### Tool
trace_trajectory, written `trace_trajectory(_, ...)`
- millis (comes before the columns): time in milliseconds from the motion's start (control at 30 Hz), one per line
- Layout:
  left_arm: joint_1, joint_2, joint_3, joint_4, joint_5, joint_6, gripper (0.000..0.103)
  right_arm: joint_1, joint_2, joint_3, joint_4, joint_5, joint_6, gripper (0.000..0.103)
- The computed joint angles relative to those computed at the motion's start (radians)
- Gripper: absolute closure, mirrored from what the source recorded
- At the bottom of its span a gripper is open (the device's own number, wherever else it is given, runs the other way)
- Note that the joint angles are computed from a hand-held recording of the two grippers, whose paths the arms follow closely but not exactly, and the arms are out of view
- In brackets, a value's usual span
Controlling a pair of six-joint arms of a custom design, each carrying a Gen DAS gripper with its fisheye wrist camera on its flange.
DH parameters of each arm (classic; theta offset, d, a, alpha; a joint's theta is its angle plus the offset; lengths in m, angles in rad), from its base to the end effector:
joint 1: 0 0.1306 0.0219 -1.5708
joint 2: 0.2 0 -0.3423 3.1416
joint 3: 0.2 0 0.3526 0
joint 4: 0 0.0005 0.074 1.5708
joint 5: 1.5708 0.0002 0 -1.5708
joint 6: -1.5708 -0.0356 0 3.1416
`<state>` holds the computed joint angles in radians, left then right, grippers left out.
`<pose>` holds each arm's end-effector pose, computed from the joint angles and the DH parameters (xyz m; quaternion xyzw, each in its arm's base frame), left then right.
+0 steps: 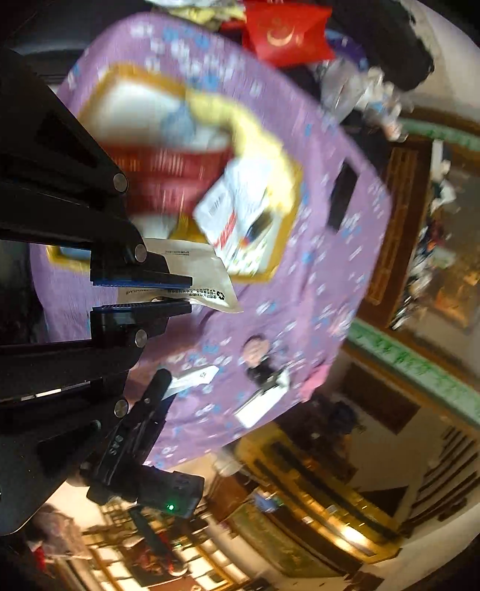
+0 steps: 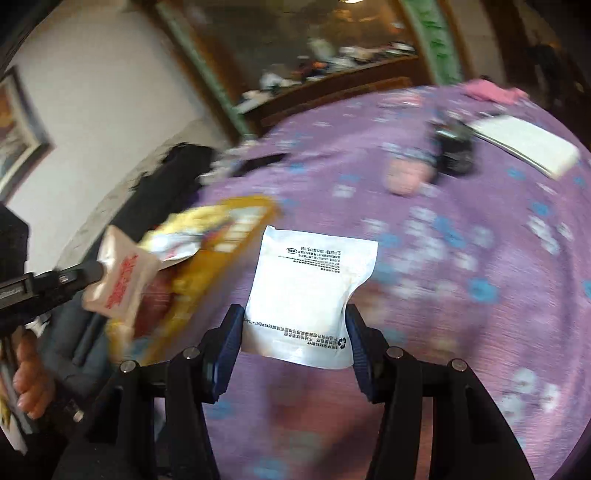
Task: Organize soft objects
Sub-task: 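Carry both white packets into the foam box and release them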
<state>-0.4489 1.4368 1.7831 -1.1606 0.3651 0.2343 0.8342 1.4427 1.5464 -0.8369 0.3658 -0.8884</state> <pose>0.3993 -0.2070 0.5137 0.1645 0.9014 -0.2806 0.2857 0.3301 0.3443 0.4366 0.0983 0.8960 0.1951 0.3866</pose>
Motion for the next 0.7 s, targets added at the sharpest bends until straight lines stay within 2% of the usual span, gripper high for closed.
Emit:
trace_trajectory(100,0.057,-0.033,-0.035,0.011,-0.013,0.007,0.097,0.002,0.108,0.149,-0.005,-0.062,0.083,0.049)
trace_trajectory(200,0.112,-0.051,-0.079,0.029,0.041,0.027,0.098,0.001,0.228,0.312,-0.045,-0.118,0.149,0.049)
trace_trajectory(267,0.149,-0.069,-0.1,0.042,0.068,0.033,0.098,0.005,0.291,0.41,-0.095,-0.121,0.171,0.049)
trace_trajectory(300,0.157,-0.076,-0.108,0.045,0.052,0.028,0.098,0.005,0.328,0.465,-0.128,-0.119,0.184,0.049)
trace_trajectory(433,0.134,-0.026,-0.101,0.03,-0.113,0.004,0.097,-0.008,0.435,0.6,-0.21,-0.159,0.192,0.049)
trace_trajectory(567,0.101,0.016,-0.127,0.046,-0.197,-0.016,0.097,-0.002,0.491,0.666,-0.29,-0.124,0.155,0.047)
trace_trajectory(633,0.088,0.029,-0.141,0.045,-0.198,-0.038,0.097,-0.001,0.475,0.63,-0.264,-0.141,0.141,0.045)
trace_trajectory(700,0.084,0.017,-0.169,0.063,-0.184,-0.047,0.095,-0.002,0.444,0.571,-0.194,-0.172,0.146,0.041)
